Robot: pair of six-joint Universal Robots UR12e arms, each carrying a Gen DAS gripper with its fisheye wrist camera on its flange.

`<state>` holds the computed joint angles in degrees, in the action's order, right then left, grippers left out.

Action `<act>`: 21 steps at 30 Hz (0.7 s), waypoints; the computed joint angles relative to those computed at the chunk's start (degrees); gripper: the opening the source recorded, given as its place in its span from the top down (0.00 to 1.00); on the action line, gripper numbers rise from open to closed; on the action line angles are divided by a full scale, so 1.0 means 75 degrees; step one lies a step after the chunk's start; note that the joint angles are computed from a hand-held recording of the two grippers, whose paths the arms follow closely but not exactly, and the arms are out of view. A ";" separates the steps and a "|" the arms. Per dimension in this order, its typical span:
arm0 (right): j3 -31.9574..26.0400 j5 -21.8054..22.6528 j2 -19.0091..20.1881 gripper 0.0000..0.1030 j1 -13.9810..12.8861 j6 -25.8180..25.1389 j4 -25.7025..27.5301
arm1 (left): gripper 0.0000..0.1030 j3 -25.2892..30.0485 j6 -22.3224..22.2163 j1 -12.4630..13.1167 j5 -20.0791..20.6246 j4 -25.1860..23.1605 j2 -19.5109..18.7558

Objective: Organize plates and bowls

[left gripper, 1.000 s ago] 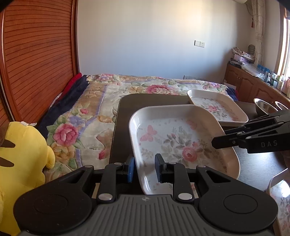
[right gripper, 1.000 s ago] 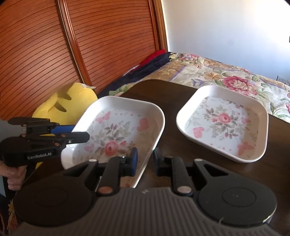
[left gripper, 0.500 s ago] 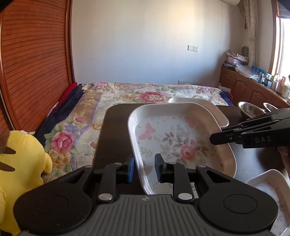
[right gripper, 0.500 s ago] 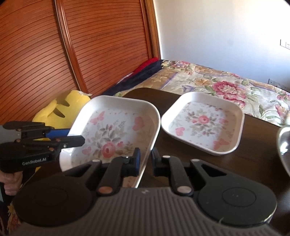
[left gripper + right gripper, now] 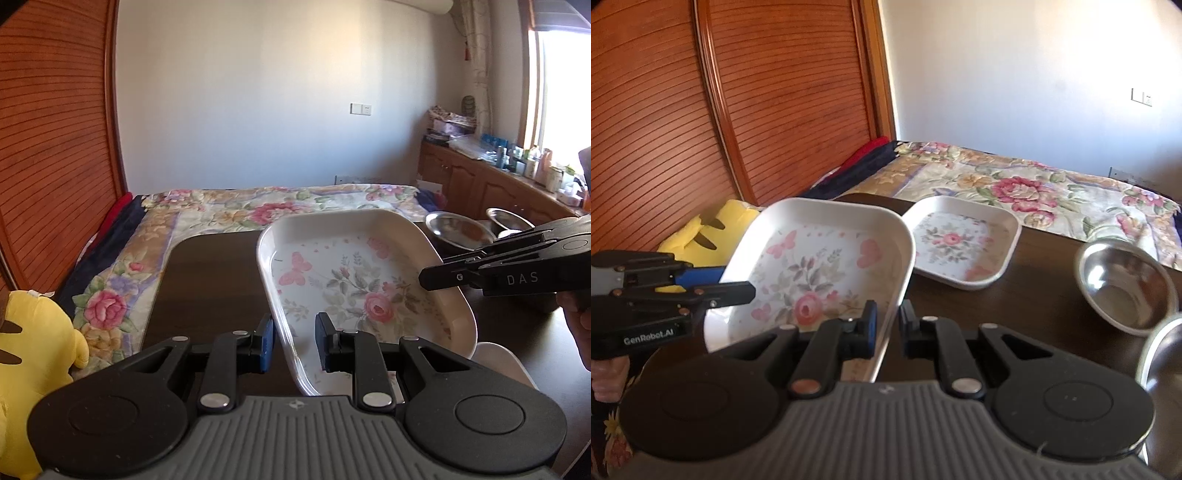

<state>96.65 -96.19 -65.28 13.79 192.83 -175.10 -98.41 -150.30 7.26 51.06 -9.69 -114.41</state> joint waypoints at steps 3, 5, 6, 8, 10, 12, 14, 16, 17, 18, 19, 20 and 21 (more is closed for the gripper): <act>0.0224 -0.0131 -0.0137 0.86 0.0033 0.0062 -0.0125 | 0.75 -0.0213 0.0068 0.0003 -0.0118 0.0052 0.0141; 0.0382 -0.0191 -0.0232 0.86 0.0045 0.0129 -0.0191 | 0.75 -0.0352 0.0115 0.0006 -0.0192 0.0055 0.0236; 0.0458 -0.0229 -0.0274 0.86 0.0058 0.0157 -0.0236 | 0.75 -0.0430 0.0171 0.0016 -0.0230 0.0061 0.0283; 0.0604 -0.0288 -0.0352 0.86 0.0073 0.0194 -0.0340 | 0.75 -0.0549 0.0248 0.0025 -0.0282 0.0051 0.0358; 0.0725 -0.0340 -0.0413 0.86 0.0088 0.0261 -0.0391 | 0.75 -0.0677 0.0330 0.0028 -0.0312 0.0029 0.0436; 0.0839 -0.0415 -0.0469 0.86 0.0116 0.0316 -0.0425 | 0.75 -0.0779 0.0382 0.0027 -0.0341 0.0020 0.0500; 0.0957 -0.0479 -0.0518 0.86 0.0141 0.0381 -0.0480 | 0.76 -0.0890 0.0394 0.0037 -0.0410 0.0033 0.0559; 0.1066 -0.0547 -0.0559 0.86 0.0166 0.0478 -0.0550 | 0.75 -0.1008 0.0386 0.0046 -0.0495 0.0056 0.0624; 0.1129 -0.0583 -0.0585 0.86 0.0180 0.0531 -0.0601 | 0.76 -0.1065 0.0396 0.0048 -0.0521 0.0075 0.0657; 0.1188 -0.0612 -0.0609 0.86 0.0191 0.0575 -0.0645 | 0.75 -0.1137 0.0418 0.0048 -0.0547 0.0103 0.0697; 0.1264 -0.0637 -0.0637 0.86 0.0202 0.0624 -0.0707 | 0.75 -0.1191 0.0453 0.0054 -0.0567 0.0107 0.0725; 0.1324 -0.0656 -0.0656 0.86 0.0211 0.0676 -0.0761 | 0.75 -0.1228 0.0486 0.0060 -0.0581 0.0097 0.0743; 0.1379 -0.0666 -0.0672 0.86 0.0220 0.0733 -0.0810 | 0.75 -0.1267 0.0511 0.0067 -0.0595 0.0079 0.0763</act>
